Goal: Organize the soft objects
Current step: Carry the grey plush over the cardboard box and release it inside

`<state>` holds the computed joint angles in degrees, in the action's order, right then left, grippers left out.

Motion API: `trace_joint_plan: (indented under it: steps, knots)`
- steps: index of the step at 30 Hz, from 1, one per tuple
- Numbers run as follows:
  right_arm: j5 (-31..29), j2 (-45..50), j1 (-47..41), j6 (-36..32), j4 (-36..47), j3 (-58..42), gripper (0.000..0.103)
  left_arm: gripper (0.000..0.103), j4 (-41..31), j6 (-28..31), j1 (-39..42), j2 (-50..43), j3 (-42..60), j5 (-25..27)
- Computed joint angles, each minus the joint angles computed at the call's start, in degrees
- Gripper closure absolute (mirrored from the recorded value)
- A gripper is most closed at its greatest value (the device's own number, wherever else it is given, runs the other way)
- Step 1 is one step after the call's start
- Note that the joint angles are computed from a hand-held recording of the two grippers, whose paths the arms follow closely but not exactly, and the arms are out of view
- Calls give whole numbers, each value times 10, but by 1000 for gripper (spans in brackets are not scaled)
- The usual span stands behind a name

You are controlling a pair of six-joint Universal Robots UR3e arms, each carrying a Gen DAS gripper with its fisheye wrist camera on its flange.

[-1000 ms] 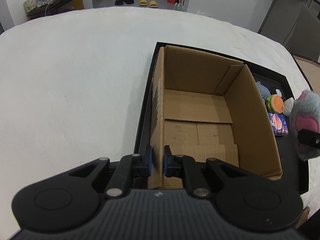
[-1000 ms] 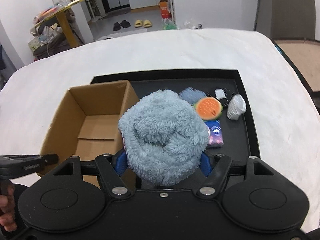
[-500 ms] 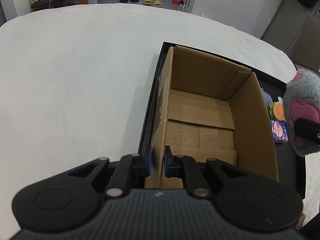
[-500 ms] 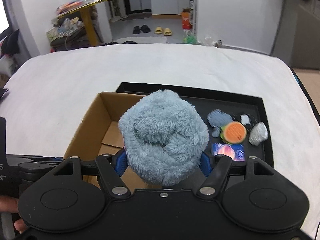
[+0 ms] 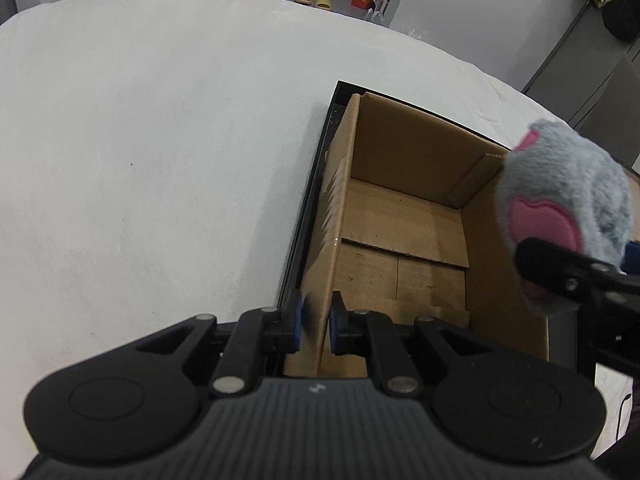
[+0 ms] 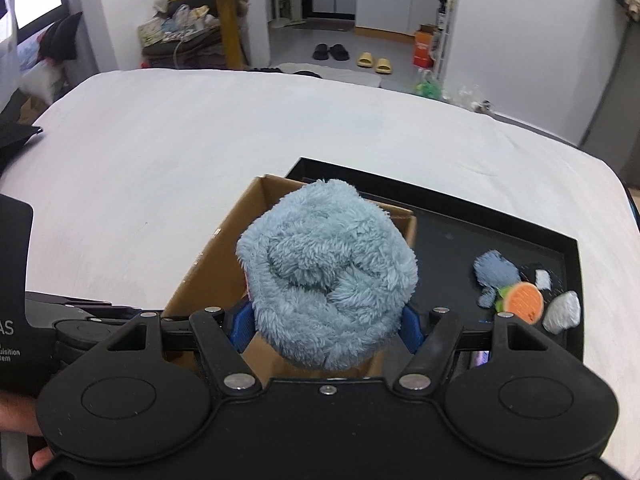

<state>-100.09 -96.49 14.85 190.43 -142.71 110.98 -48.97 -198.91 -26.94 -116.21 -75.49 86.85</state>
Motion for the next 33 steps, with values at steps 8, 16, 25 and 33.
trace_joint_plan:
  steps: [8,16,25,33]
  knots:
    - [1,41,8,-7,-29,-26,36,91,0,-10,9,2,-6,-13]
    - [7,65,7,1,-23,-53,36,91,8,-14,14,6,-17,-23]
    - [31,68,-7,28,-42,-48,30,91,15,-13,20,11,-27,-30]
    - [46,28,-22,33,-16,-12,28,89,13,-8,15,6,-19,-24]
